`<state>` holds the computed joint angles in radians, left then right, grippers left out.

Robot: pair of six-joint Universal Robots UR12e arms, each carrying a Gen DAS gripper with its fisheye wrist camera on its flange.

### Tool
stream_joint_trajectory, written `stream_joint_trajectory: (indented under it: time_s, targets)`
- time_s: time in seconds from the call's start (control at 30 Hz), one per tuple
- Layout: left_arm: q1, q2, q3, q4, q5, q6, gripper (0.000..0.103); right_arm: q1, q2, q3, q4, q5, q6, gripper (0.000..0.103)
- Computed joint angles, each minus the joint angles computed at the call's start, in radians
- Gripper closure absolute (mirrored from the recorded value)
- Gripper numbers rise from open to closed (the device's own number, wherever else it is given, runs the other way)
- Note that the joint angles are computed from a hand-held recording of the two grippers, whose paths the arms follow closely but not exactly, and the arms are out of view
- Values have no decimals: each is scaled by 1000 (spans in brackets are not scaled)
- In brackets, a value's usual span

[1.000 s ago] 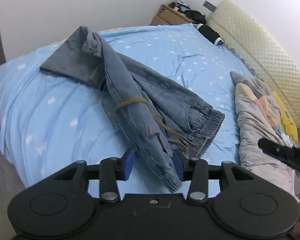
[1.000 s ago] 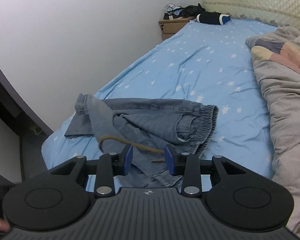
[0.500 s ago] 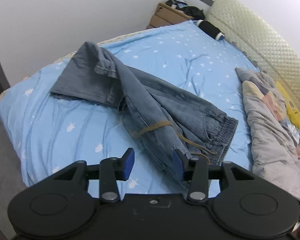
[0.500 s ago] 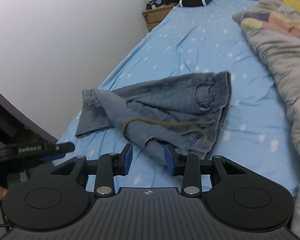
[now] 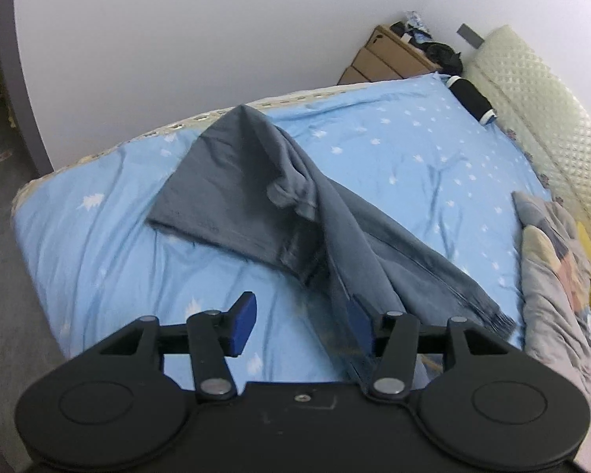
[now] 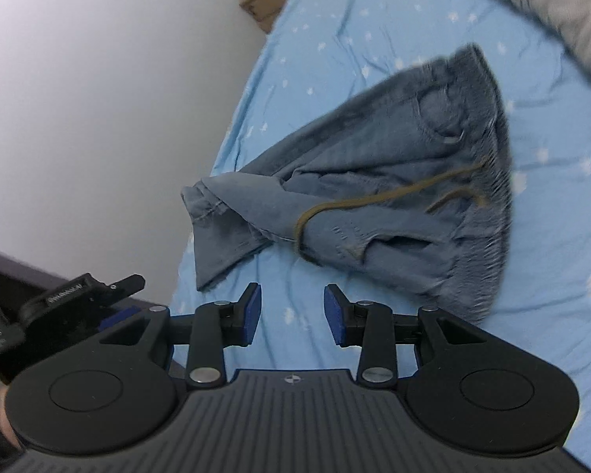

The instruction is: Fold clothes

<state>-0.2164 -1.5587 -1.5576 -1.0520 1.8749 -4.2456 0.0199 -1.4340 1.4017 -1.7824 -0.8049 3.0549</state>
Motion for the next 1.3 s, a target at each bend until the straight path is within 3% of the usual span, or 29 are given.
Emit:
stream_joint_trajectory:
  time_s: [0.17, 0.27, 0.37, 0.5, 0.67, 0.77, 0.83, 0.9, 0.97, 1.2, 1.3]
  targets:
    - [154, 6, -65, 114, -164, 88, 53, 72, 29, -3, -97, -66, 293, 60]
    - [243, -10, -92, 195, -279, 143, 53, 117, 57, -5, -184, -111, 518, 39]
    - [318, -42, -101, 236, -382, 175, 53, 157, 92, -9, -263, -146, 742, 34]
    - [377, -85, -108, 278, -490, 162, 53, 199, 139, -29, -318, -236, 985, 30]
    - [416, -118, -127, 342, -590, 100, 56, 229, 184, -55, -386, -316, 1221, 26]
    - [431, -137, -130, 370, -648, 100, 66, 245, 210, -84, -378, -364, 1270, 26]
    - [445, -147, -136, 404, -707, 139, 92, 256, 225, -107, -354, -412, 1266, 35]
    - [446, -145, -131, 401, -700, 194, 98, 265, 236, -132, -312, -455, 1254, 74]
    - [452, -137, -135, 408, -701, 213, 101, 269, 235, -142, -295, -487, 1241, 94]
    - [476, -80, -153, 397, -698, 241, 102, 269, 196, -126, -308, -563, 1219, 102]
    - [481, -51, -166, 382, -669, 208, 102, 265, 186, -124, -301, -586, 1219, 103]
